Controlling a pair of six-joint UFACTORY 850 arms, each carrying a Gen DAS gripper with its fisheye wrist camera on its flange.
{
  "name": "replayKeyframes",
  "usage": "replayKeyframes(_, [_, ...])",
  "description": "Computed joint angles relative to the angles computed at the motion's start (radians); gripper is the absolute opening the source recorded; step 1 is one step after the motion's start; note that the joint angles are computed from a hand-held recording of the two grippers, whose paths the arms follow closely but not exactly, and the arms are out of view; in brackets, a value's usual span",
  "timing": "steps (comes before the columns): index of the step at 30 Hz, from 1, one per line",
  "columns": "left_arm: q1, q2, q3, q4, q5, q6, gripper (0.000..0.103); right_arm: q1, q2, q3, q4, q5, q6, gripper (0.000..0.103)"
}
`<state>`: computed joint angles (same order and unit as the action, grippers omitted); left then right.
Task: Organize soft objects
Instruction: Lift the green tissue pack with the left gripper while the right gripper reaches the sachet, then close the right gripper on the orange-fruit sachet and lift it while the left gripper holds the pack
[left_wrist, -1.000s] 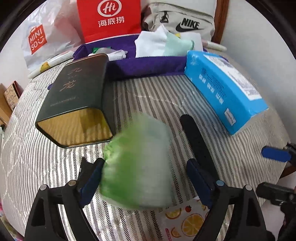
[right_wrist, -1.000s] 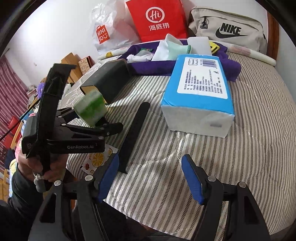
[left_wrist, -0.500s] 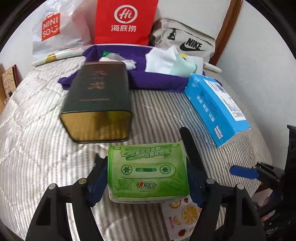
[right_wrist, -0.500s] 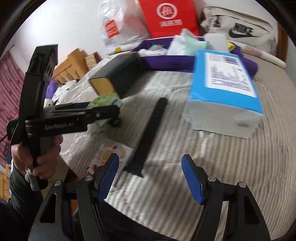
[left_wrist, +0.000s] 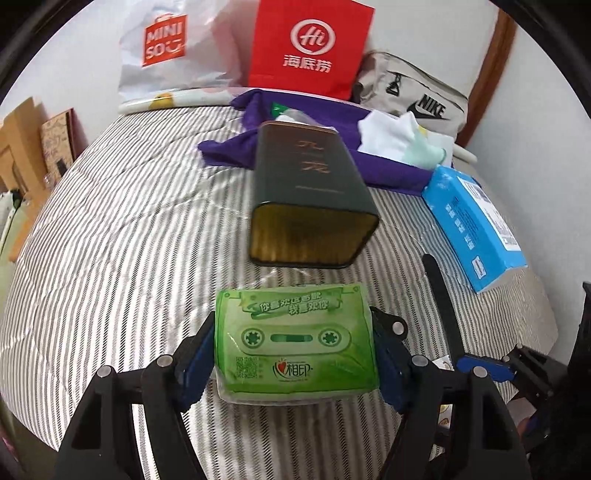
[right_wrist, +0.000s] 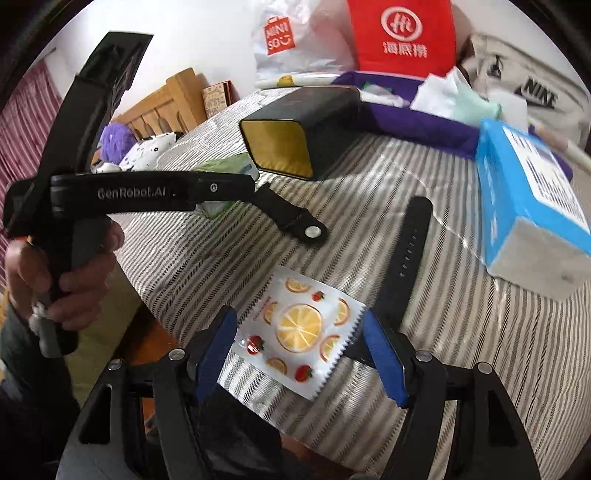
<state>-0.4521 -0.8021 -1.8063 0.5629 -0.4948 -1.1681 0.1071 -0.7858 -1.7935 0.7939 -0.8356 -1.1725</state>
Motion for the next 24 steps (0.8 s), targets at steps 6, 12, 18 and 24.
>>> replayKeyframes(6, [0.017,0.038,0.069,-0.009,0.063,-0.042,0.072,0.055,0.082,0.144,-0.011,0.209,-0.091,0.071])
replayKeyframes(12, [0.017,0.063,0.112,0.011,0.088,-0.078,0.072,0.052,0.100,0.168,0.040,0.200,-0.177,0.035])
replayKeyframes(18, [0.018,0.052,0.104,-0.058,0.076,-0.026,0.072,0.028,0.060,0.093,0.017,0.081,-0.100,0.017])
replayKeyframes(24, [0.014,0.057,0.110,-0.045,0.072,-0.044,0.072,0.014,0.089,0.135,0.010,0.137,-0.112,0.018])
